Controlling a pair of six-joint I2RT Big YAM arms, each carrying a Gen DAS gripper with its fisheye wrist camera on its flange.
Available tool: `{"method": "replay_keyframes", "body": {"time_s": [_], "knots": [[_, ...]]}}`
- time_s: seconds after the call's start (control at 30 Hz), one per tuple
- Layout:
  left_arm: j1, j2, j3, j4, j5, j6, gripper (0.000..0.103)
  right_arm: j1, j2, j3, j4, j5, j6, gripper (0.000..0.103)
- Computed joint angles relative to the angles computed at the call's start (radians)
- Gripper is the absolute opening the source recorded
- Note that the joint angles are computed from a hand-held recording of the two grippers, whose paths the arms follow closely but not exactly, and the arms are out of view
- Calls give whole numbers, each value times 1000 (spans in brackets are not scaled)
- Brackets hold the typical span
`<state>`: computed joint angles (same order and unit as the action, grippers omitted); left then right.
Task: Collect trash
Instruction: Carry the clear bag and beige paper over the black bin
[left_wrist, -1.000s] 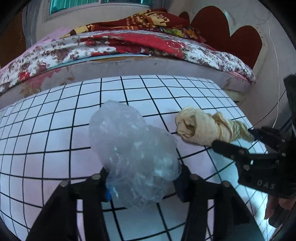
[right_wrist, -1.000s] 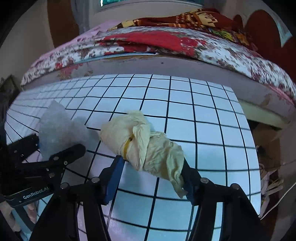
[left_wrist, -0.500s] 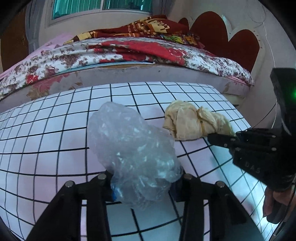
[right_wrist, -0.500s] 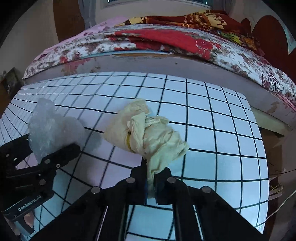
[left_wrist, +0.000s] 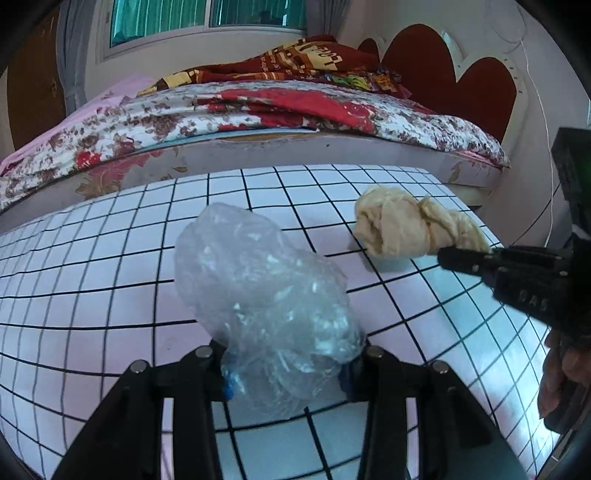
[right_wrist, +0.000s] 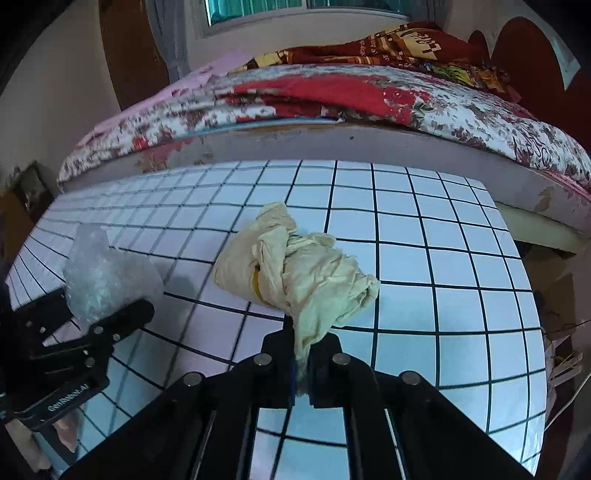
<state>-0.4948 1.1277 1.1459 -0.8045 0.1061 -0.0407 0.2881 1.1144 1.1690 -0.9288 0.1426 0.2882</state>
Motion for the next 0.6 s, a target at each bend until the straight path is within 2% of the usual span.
{"method": "replay_keyframes", "body": {"time_s": [0.23,0.4,0.6], "knots": [[-2,-92,-37,-21,-7,-5,42,48,-114,-25,-22,24,17,4],[-33,-165,-61,-49,-48,-9,42,87,-196,-51,-59,42,61,4],[-85,-247,-72,-89,-92,-10,42,163,-294,-77,-114,104,113,4]]}}
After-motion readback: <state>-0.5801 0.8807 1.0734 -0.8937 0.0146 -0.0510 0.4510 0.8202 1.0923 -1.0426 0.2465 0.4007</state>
